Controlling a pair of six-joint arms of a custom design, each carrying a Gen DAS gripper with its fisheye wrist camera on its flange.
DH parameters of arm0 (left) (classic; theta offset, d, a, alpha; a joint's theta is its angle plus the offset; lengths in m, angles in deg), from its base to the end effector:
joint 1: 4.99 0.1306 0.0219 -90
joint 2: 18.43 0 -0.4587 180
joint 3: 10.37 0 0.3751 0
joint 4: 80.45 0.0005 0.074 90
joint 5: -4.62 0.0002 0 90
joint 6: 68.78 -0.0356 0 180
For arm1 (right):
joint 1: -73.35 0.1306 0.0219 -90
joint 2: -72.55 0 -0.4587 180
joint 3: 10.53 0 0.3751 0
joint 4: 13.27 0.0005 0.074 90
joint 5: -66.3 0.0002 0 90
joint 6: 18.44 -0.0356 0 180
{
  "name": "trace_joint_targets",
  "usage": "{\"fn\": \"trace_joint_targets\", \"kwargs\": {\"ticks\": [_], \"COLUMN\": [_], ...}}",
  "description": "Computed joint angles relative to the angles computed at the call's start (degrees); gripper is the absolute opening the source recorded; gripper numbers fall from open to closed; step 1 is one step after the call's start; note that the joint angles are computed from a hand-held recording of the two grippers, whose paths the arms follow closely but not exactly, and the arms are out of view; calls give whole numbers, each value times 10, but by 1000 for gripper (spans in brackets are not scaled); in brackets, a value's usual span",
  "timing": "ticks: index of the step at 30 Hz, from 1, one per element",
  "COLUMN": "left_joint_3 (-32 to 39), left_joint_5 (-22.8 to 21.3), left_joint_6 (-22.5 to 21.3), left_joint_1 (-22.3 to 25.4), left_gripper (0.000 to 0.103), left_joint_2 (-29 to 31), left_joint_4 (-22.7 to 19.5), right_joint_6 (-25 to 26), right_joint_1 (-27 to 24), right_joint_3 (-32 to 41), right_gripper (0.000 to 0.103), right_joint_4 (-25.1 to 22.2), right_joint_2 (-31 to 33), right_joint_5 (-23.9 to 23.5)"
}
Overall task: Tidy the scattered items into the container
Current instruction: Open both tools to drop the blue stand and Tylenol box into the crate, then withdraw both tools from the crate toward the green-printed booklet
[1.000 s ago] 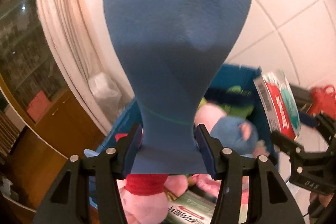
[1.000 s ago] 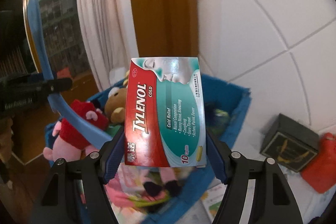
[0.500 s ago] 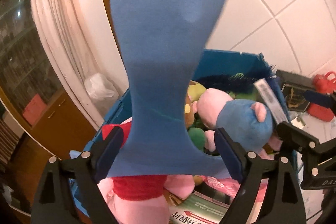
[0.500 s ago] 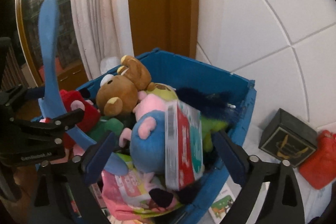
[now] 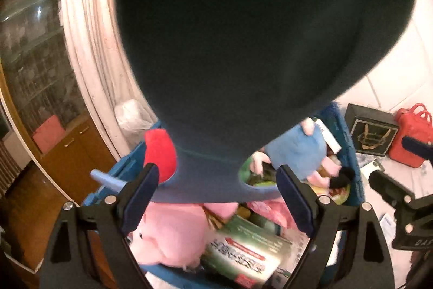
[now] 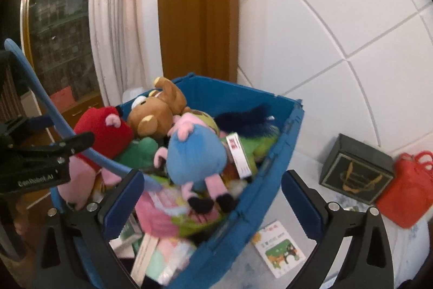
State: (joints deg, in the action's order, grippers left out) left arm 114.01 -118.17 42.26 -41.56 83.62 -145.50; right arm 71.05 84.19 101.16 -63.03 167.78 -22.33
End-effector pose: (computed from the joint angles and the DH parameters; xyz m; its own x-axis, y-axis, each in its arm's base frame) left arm 0.4456 -0.3072 0.6511 -0.5736 0.0498 -0.8176 -0.0264 0.9965 0.0791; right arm 0.5060 0.0955 0.6333 -0.5407 -0.0945 -0.8359 -0.1636 0.9865 -0.0057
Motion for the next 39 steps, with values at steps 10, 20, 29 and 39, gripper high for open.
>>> {"fn": "trace_joint_targets", "kwargs": {"ticks": [10,20,29,39], "left_joint_3": [-58,-65,-19,78], "left_joint_5": [-21,-26,-87,-139], "left_joint_6": [7,-12,27,125], "left_joint_1": [-61,-104,-168,-241], "left_gripper": [96,96,96,96], "left_joint_2": [-23,-27,-8,63], "left_joint_4": [27,42,9,-84], "right_joint_6": [-50,-72,-53,15], "right_joint_1": [-15,-48,-111,-217], "right_joint_3": [-112,-170,-199,-230], "right_gripper": [103,103,103,103], "right_joint_4": [36,43,43,29], "right_joint_2": [-80,-129,-161,-194], "right_joint_5": [10,1,-62,-160]}}
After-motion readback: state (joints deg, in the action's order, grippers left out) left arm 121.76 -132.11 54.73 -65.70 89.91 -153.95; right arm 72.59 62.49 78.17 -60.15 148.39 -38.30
